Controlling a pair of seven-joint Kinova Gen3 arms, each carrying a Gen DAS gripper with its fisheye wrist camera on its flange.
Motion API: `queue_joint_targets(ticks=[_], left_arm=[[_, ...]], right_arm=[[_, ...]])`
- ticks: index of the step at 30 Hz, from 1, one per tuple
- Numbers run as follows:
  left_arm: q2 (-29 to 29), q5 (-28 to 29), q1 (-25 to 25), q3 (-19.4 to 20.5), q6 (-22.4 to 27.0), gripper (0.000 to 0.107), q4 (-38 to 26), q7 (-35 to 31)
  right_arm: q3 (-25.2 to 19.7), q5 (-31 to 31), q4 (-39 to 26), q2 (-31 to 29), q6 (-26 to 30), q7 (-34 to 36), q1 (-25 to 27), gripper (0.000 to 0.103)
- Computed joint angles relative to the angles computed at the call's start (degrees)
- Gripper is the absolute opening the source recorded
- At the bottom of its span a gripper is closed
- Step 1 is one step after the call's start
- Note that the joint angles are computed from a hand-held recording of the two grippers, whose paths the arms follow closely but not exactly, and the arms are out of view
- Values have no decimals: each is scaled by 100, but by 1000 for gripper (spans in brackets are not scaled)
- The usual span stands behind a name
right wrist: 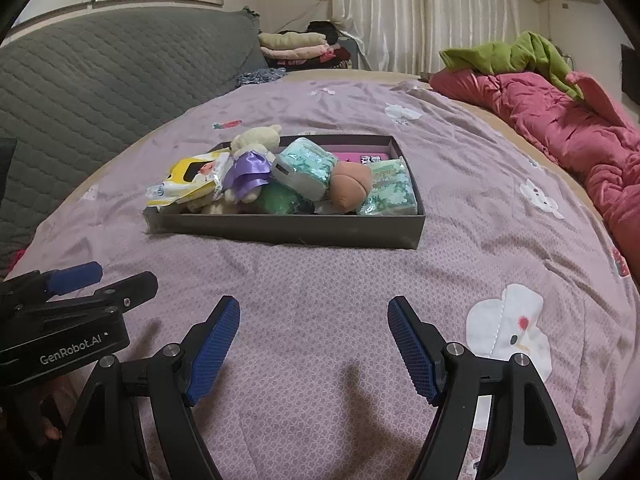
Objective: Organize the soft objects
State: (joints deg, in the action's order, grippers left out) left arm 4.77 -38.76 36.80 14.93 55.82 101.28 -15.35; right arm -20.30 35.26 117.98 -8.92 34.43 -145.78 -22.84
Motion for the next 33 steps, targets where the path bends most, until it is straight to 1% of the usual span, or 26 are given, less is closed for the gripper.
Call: queue_joint_targets(ticks=[7, 11, 23, 33], left_arm=[[16, -37, 10, 0, -10, 73, 0, 32], [46, -71, 40, -1, 67, 73, -43, 21], [71, -92, 51, -34, 67, 73, -68, -1], [86, -135, 86, -32, 164, 73, -94, 10]], right_arm=[[-25, 44, 12, -45, -1, -46, 18, 77], [-26, 28, 5, -52, -11, -31, 31, 77], [-79, 204, 4, -27, 14, -166, -2, 77], [-86, 285, 28, -36, -2, -244, -18, 77]])
